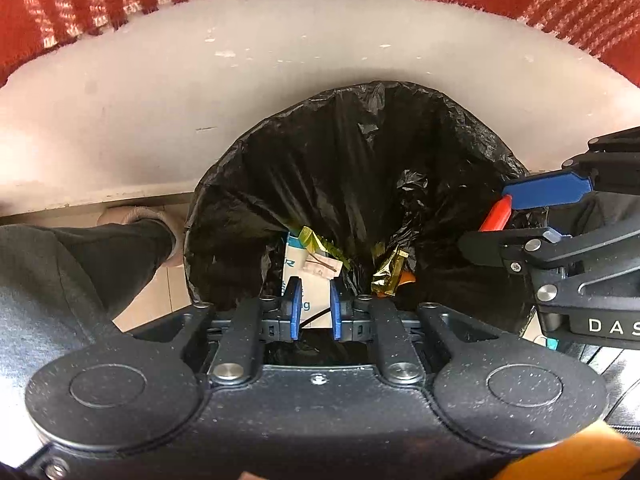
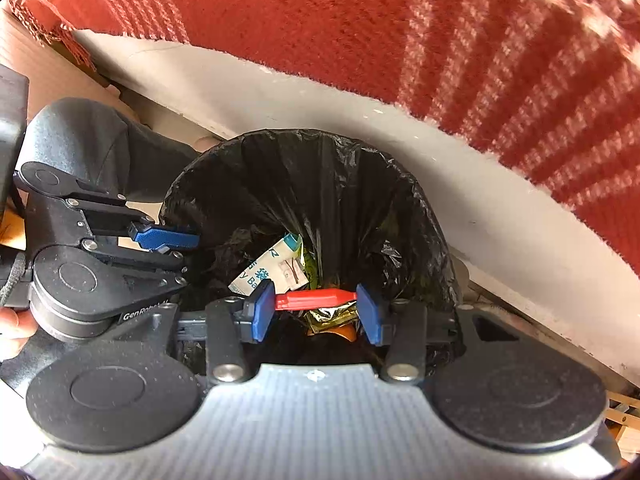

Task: Collect trash
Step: 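Open both tools to drop the candy and red marker into the bin, then bring both open tools back over the trash pile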

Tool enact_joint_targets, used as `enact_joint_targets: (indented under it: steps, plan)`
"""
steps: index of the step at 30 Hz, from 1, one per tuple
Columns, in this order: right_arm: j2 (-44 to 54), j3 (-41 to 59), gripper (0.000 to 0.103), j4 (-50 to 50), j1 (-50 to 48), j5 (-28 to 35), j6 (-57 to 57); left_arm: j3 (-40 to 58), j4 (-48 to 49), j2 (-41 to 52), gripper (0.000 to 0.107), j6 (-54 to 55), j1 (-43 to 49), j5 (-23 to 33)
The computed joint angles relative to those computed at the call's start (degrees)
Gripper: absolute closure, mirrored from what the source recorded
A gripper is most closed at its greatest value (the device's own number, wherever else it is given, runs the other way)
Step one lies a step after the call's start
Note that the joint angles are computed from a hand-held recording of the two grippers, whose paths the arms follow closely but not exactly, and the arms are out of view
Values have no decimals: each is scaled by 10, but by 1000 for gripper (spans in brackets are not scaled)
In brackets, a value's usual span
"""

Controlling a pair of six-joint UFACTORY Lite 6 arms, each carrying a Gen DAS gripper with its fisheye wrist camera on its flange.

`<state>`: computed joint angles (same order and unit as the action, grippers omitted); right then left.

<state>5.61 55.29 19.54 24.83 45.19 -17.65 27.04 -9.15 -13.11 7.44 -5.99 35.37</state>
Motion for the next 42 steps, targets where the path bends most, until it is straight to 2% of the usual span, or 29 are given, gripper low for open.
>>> enact_joint_targets:
  steps: [2, 9, 14, 30, 36, 42]
  plan:
    - [0, 0, 42, 0, 0, 0, 1, -1, 3, -2, 91, -4, -2, 0]
    - [0, -3, 39, -1, 6, -4, 7, 2, 18, -8, 73, -22, -9, 3]
    - [-1, -4, 38, -1, 6, -5, 6, 4, 22, -14, 68, -29, -15, 8]
    - [-42, -10, 36, -9, -2, 8, 13, 7, 35, -66, 66, -41, -25, 33]
    - [-95, -19, 36, -19, -3, 11, 19, 12, 57, -135, 66, -68, -44, 58]
    - [-154, -7, 35, -19, -18, 45, 17, 32, 60, -223, 66, -54, -58, 97]
